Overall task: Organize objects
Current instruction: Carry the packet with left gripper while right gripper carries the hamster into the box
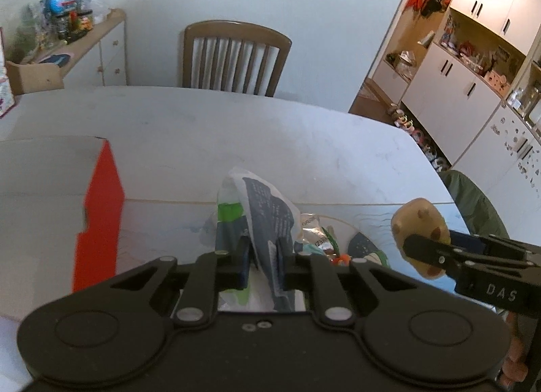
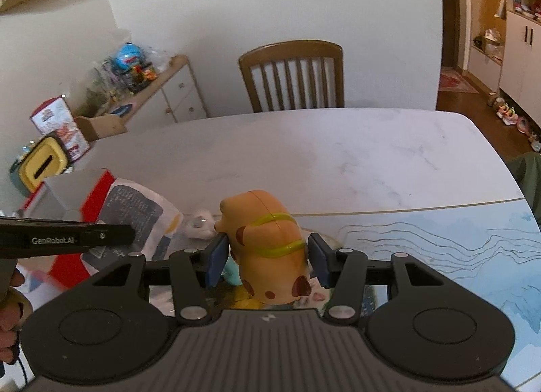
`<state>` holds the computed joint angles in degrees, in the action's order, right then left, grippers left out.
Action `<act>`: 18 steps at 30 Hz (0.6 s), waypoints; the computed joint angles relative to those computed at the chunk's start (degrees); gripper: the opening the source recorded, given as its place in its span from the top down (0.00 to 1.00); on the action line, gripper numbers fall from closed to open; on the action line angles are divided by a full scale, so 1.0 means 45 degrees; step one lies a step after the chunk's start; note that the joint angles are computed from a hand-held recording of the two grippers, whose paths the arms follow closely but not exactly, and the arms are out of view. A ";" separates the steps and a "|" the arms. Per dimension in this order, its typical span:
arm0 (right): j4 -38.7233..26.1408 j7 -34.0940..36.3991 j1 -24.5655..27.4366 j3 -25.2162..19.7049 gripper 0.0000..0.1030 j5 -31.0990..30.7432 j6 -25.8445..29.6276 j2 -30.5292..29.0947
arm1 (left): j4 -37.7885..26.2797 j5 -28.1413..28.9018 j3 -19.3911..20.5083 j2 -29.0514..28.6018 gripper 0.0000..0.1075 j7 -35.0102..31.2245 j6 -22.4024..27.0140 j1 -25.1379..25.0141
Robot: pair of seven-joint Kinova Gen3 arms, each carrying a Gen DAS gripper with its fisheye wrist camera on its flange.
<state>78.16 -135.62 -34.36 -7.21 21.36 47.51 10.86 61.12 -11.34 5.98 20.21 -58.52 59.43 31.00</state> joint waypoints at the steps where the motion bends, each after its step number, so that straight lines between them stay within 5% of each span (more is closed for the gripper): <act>1: -0.0071 0.0044 -0.0051 -0.0049 0.50 -0.0022 0.0085 -0.0046 | -0.0068 -0.0099 -0.0042 -0.0061 0.87 0.0100 0.0156 0.0082; 9: -0.1448 0.0612 -0.0614 -0.0365 0.50 -0.0362 0.1404 0.0250 | 0.0319 -0.0633 -0.0057 -0.0783 0.87 0.0619 0.0470 0.0152; 18: -0.4050 0.1140 -0.1808 -0.0180 0.50 -0.0389 0.3208 0.1535 | 0.1324 -0.0162 0.0112 -0.1617 0.87 0.0133 0.0005 -0.0993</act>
<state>59.94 -130.49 -42.50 -8.02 19.61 61.94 17.77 67.08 -12.07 6.48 12.93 -57.92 59.45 26.53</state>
